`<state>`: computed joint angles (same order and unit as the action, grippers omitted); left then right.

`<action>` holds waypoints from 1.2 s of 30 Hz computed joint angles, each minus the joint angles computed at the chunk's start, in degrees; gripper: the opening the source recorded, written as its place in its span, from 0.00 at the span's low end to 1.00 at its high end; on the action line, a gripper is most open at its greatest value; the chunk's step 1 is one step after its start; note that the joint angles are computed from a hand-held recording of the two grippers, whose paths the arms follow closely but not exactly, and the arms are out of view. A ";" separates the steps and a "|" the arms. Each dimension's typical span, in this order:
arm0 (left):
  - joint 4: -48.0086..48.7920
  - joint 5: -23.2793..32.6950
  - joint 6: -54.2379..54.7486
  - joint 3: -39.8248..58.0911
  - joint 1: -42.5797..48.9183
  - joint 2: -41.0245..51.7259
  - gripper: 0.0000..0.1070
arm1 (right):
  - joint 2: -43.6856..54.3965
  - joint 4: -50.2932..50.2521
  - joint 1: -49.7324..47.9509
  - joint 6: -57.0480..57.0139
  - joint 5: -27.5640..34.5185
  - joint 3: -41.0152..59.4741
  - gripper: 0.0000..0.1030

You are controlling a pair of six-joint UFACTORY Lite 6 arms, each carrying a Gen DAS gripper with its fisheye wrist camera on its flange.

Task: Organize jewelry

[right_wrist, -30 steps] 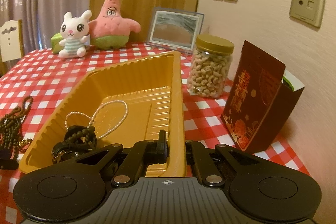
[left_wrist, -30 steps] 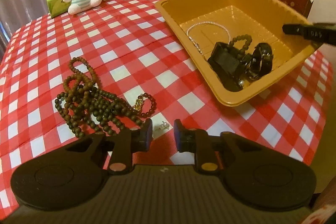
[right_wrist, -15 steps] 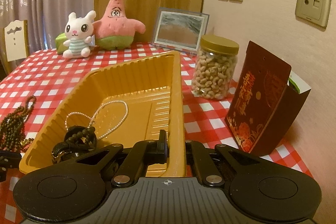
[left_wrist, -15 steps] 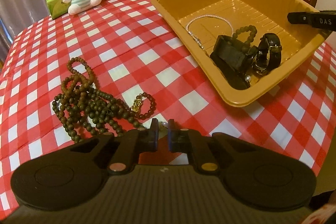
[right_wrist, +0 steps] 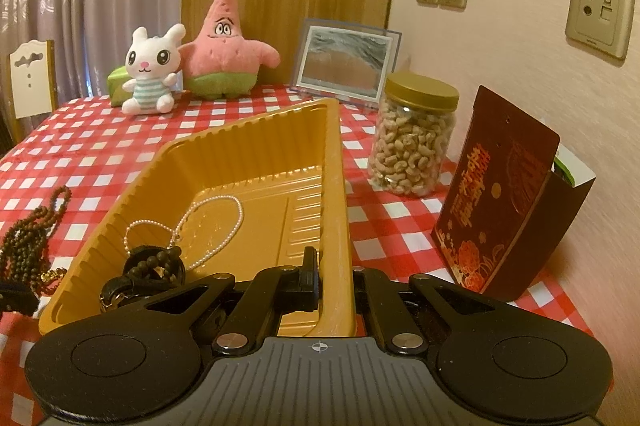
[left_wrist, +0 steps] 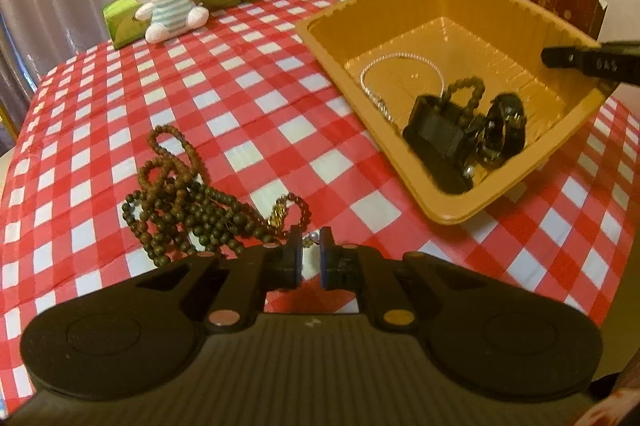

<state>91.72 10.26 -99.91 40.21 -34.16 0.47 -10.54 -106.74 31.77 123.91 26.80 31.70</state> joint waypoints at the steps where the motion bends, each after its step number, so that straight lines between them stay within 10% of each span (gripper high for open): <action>1: -1.75 -0.14 1.65 0.10 0.02 -0.61 0.07 | -0.10 -0.20 -0.12 0.07 -0.14 -0.05 0.03; 10: -21.75 -2.44 18.92 4.75 -0.59 -2.77 0.07 | 0.05 0.14 -0.23 -0.92 -0.77 0.60 0.03; 36: -27.54 -4.02 24.05 21.07 -3.65 12.06 0.19 | 0.22 -2.90 -1.74 0.68 -3.02 1.19 0.04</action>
<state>64.17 6.25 -75.86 61.28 -37.81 12.52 -10.33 -109.65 30.03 124.60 23.78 32.89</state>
